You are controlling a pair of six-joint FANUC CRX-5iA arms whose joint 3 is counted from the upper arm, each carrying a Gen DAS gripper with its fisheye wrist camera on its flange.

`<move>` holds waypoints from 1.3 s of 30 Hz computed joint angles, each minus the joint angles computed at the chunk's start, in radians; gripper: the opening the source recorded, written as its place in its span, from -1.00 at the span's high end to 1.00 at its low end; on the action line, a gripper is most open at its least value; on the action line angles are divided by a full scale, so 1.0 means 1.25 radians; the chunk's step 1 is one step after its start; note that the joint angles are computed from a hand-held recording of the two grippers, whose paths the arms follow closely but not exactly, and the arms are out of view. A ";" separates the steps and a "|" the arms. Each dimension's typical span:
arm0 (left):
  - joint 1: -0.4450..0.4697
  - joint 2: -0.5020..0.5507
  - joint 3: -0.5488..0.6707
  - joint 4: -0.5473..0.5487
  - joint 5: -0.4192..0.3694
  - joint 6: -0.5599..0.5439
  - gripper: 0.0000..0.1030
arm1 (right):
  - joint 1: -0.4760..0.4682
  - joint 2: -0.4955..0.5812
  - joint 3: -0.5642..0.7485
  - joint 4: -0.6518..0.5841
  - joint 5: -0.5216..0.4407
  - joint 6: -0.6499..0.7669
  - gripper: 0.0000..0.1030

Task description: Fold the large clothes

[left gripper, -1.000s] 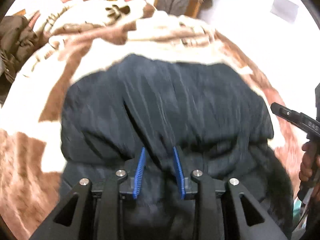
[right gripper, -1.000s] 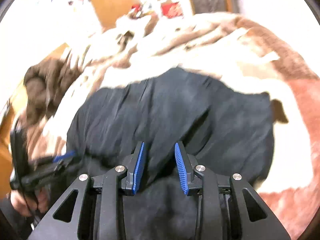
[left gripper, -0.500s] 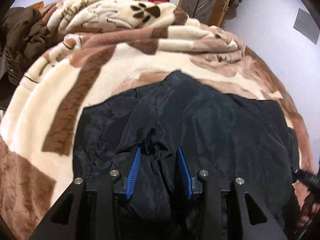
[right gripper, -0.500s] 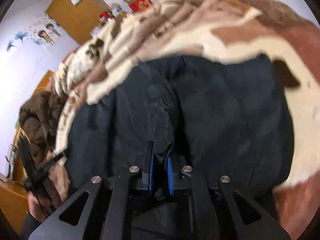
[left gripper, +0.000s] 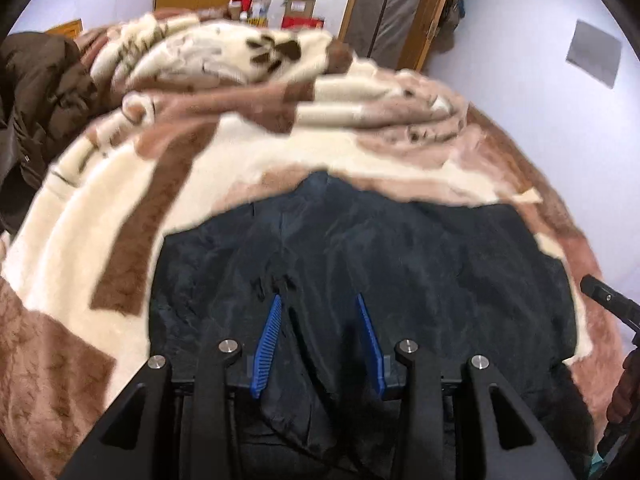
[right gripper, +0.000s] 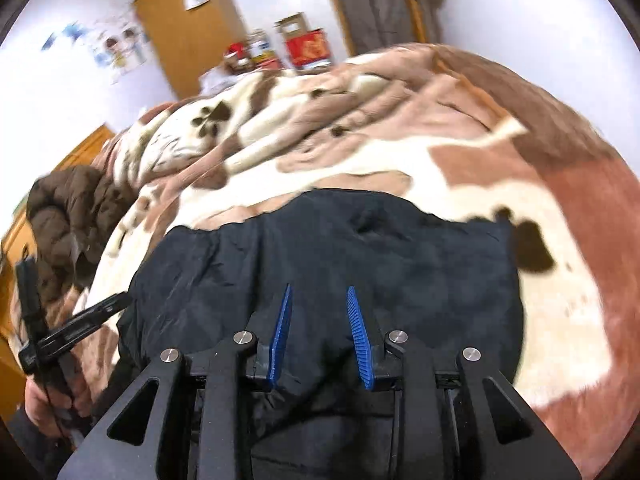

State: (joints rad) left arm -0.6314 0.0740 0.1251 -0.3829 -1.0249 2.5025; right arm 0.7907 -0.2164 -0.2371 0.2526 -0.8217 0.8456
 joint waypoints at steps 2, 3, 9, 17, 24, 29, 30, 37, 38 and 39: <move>0.011 0.024 -0.009 0.018 -0.001 -0.004 0.21 | -0.008 0.049 0.023 -0.032 -0.032 0.037 0.42; 0.012 0.026 -0.021 0.017 0.013 0.002 0.21 | -0.017 0.080 0.035 -0.051 -0.061 0.054 0.43; 0.004 0.022 -0.026 0.013 0.013 0.000 0.21 | -0.028 0.080 0.005 -0.059 -0.036 0.060 0.46; -0.006 -0.001 0.029 -0.024 0.044 0.009 0.21 | 0.027 0.037 0.068 -0.049 -0.009 0.081 0.42; 0.006 0.065 0.003 0.030 0.076 -0.014 0.21 | 0.046 0.127 0.037 -0.051 -0.002 0.112 0.46; 0.002 0.076 0.015 0.023 0.061 -0.030 0.21 | 0.055 0.144 0.031 -0.014 -0.001 0.103 0.47; 0.002 0.070 0.019 0.031 0.048 -0.032 0.22 | 0.050 0.136 0.043 -0.037 -0.014 0.113 0.47; -0.058 -0.031 -0.066 0.040 0.137 -0.001 0.22 | 0.084 -0.012 -0.051 0.008 -0.005 0.019 0.43; -0.059 -0.023 -0.074 0.062 0.142 -0.011 0.22 | 0.080 -0.006 -0.048 -0.014 -0.016 0.030 0.43; -0.061 -0.006 -0.072 0.074 0.132 -0.014 0.22 | 0.077 0.005 -0.049 -0.031 -0.026 0.038 0.43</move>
